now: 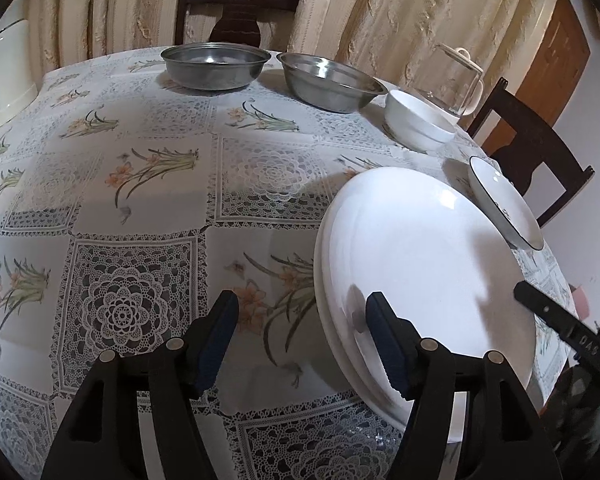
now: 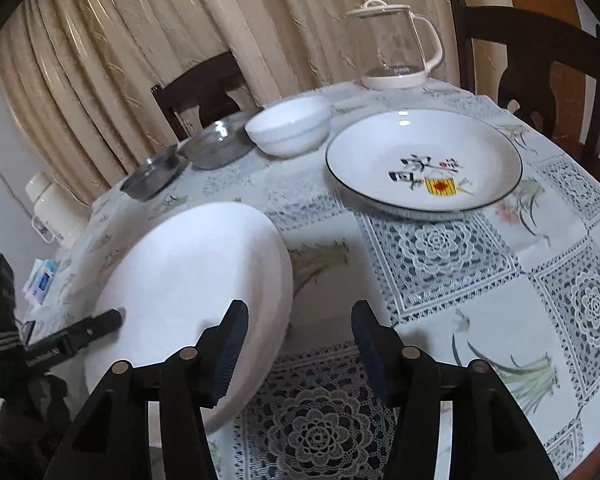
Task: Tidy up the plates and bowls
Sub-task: 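Withdraw both grippers from the stacked plates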
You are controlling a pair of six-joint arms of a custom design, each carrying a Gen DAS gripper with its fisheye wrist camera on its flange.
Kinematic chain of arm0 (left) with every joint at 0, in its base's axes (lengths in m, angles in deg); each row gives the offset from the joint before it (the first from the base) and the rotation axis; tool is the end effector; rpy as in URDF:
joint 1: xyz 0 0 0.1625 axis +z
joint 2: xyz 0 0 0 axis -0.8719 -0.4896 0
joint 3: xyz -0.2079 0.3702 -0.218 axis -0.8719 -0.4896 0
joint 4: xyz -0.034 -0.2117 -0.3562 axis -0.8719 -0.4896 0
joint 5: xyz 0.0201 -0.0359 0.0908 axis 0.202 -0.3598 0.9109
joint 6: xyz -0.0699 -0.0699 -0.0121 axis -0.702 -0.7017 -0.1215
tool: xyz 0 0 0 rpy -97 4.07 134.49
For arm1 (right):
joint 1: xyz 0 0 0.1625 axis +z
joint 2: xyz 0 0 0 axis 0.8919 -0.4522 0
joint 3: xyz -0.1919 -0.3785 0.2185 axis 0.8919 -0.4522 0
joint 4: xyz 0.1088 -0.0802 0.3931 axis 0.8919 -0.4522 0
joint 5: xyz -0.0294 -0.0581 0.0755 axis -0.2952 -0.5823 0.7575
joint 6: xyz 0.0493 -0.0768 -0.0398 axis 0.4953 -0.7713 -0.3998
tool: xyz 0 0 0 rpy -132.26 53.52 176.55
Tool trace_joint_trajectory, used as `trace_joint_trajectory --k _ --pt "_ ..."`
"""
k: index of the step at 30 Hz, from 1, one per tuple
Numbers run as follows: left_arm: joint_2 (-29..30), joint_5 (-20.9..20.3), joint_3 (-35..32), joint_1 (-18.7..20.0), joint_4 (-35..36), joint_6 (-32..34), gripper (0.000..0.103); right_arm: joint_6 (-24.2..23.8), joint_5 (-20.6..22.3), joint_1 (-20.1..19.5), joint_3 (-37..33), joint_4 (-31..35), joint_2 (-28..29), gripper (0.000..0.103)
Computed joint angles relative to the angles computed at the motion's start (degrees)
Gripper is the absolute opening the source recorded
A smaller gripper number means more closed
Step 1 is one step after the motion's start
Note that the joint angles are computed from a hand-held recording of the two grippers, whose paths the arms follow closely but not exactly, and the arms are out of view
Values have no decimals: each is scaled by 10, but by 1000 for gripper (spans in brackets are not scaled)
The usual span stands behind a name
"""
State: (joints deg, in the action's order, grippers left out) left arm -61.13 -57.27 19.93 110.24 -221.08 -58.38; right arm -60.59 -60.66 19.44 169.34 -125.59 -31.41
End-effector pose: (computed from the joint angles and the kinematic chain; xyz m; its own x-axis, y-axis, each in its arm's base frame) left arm -0.2415 -0.6063 0.0175 -0.8620 -0.1582 -0.4815 0.2087 0.7550 -0.6216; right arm 0.0356 -0.6441 0.2445 -0.8652 -0.2585 0.4296 -0.4494 0.7798 -0.4358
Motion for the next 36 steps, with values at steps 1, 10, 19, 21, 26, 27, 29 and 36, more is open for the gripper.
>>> trace_joint_trajectory --k 1,10,19,21,26,27,29,36 --pt "0 0 -1 0 3 -1 67 1 -2 0 0 1 1 57" --pt "-3 13 -10 -3 33 -15 67 13 11 -9 -5 20 -2 58" --pt "-3 50 -36 -12 69 -11 67 5 25 -12 -2 3 -8 58" --pt "0 50 -45 -13 71 -3 67 3 27 -13 -1 2 -9 58" --pt "13 50 -73 -19 76 28 67 5 35 -15 -1 -1 -14 57" --pt "16 49 -80 -19 81 31 67 5 34 -16 -1 -5 -14 57" --pt "21 42 -95 -18 94 36 67 10 37 -19 -4 -10 -17 57" --pt "47 19 -151 -17 114 77 67 32 24 -34 -25 -20 -18 57"
